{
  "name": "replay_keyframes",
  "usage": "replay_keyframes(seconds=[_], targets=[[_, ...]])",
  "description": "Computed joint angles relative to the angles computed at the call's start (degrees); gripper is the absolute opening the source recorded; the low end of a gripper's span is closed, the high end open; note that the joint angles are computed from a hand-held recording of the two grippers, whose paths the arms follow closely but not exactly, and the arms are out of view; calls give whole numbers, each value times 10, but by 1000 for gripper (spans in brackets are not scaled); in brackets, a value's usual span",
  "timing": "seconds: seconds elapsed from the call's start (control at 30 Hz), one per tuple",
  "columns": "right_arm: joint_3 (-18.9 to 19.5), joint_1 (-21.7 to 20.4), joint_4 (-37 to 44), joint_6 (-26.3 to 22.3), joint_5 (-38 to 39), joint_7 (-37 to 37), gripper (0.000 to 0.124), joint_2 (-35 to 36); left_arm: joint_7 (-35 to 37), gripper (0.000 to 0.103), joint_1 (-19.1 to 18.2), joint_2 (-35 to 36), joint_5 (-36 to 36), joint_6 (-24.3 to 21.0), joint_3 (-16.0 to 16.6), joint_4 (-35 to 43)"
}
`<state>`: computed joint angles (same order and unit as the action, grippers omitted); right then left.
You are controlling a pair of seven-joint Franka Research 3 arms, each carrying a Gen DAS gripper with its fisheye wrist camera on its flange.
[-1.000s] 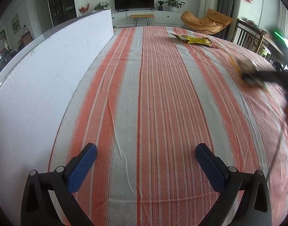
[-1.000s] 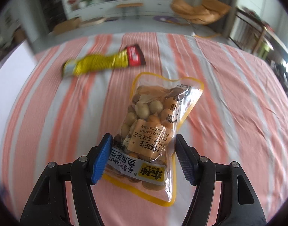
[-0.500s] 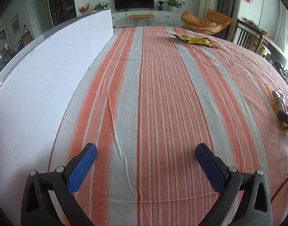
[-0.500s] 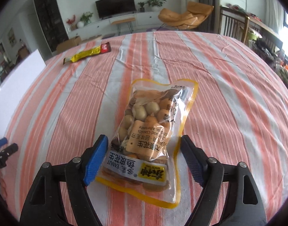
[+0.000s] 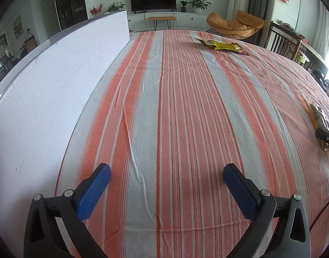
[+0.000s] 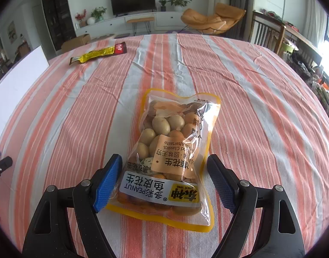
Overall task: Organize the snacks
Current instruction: 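Lower the right tool onto the clear yellow-bordered peanut bag, then lower the left tool onto the yellow snack bag with red top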
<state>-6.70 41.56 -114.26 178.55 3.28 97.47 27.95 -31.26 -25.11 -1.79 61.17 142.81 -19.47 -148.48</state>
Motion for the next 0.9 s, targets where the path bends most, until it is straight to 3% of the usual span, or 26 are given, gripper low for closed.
replay_keyframes(seconds=[0.5, 0.6, 0.7, 0.73, 0.8, 0.83, 0.9], targets=[[20, -19, -6, 7, 14, -15, 84, -4, 28, 103, 8, 8, -15, 8, 9, 11], [47, -45, -8, 13, 27, -31, 84, -5, 128, 102, 27, 3, -61, 29, 26, 25], [107, -102, -13, 25, 54, -63, 84, -7, 190, 103, 59, -9, 8, 77, 45, 55], [135, -128, -15, 31, 65, -77, 84, -6, 233, 103, 73, 0, 23, 109, 54, 73], [163, -154, -17, 35, 82, -96, 84, -6, 407, 103, 98, 40, -30, 154, 71, 129], [172, -162, -17, 37, 89, -104, 84, -6, 502, 103, 112, 70, -70, 139, 66, 169], [172, -160, -16, 36, 100, -113, 84, -5, 607, 103, 106, 119, -102, 90, 77, 241]])
